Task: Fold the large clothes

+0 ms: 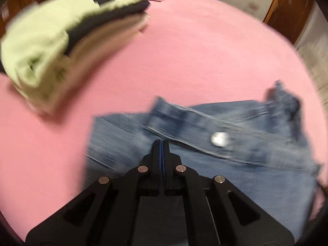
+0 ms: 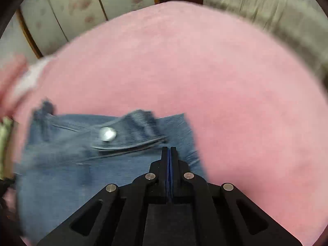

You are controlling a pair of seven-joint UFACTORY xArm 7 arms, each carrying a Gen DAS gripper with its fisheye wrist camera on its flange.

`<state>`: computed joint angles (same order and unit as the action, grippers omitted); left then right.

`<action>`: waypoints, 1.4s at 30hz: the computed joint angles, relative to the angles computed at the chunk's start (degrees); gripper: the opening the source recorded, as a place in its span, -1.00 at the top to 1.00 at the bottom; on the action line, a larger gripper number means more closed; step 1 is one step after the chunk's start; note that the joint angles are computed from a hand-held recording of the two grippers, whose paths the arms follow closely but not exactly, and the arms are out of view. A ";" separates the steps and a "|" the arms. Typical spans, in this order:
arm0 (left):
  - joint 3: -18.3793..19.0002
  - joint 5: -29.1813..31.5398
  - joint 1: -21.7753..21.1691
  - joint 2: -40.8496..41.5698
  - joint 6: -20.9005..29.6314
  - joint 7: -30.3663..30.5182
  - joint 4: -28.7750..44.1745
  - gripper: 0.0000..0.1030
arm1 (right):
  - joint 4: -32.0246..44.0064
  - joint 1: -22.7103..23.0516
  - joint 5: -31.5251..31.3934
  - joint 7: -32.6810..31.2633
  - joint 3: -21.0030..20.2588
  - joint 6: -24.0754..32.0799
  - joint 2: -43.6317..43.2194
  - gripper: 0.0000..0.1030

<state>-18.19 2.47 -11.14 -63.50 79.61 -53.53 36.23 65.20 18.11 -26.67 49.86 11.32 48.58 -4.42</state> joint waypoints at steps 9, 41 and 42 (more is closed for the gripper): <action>-0.06 -0.37 1.01 -3.72 5.17 -1.42 1.03 0.98 | 9.15 3.73 -6.06 12.80 1.30 7.58 5.45 1.00; -6.44 -21.76 -7.15 -13.25 21.08 -9.02 9.19 0.98 | 62.41 30.75 16.73 -5.46 -3.32 30.23 46.70 1.00; -6.17 -22.89 -6.96 -13.85 21.64 -10.08 9.20 0.98 | 63.37 31.10 16.89 -5.74 -3.61 30.60 47.34 1.00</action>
